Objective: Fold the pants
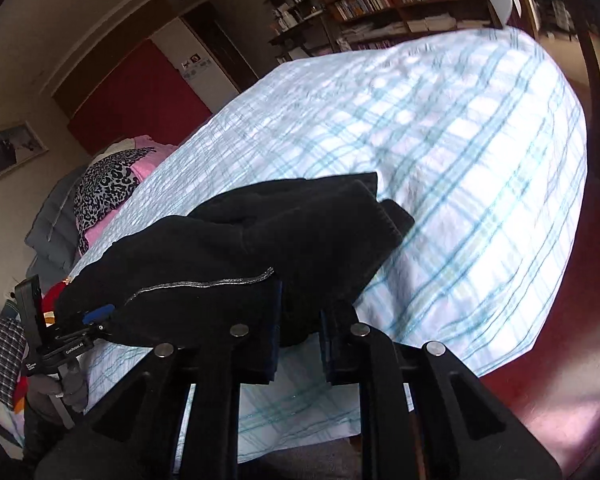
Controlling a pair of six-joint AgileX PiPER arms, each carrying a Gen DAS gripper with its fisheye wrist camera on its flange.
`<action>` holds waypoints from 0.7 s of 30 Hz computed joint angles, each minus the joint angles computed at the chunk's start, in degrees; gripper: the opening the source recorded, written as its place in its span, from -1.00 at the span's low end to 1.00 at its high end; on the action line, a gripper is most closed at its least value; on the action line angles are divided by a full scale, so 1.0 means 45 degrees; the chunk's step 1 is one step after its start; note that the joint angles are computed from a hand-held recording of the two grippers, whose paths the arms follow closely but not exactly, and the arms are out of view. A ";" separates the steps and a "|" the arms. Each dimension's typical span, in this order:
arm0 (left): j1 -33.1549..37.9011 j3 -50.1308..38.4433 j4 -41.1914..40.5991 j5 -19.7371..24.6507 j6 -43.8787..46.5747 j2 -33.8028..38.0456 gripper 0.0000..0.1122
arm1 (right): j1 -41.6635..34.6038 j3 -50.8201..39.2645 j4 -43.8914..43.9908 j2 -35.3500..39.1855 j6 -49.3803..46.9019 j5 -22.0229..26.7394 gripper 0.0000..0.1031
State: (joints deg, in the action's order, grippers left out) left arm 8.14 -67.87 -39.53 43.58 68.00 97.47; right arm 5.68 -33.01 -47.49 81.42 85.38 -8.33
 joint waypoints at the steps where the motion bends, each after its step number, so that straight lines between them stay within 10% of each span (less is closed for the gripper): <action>1: 0.0070 0.0012 0.0008 0.0048 0.0053 -0.0001 -0.21 | -0.0270 0.0200 -0.0535 0.0060 0.0606 -0.0571 -0.67; 8: -0.0325 0.0022 0.0405 -0.0165 -0.0548 -0.0483 -0.22 | -0.1013 0.0771 -0.0476 -0.0224 0.0083 -0.2241 -0.11; 11: -0.0669 0.0065 0.0292 -0.0165 -0.0857 -0.0803 -0.22 | -0.1282 0.0943 -0.0815 -0.0847 0.0353 -0.1384 0.12; 21: -0.2693 -0.0560 0.0513 -0.0449 -0.2097 -0.0658 -0.21 | -0.3098 0.0277 -0.0821 -0.1576 -0.1411 -0.1359 0.10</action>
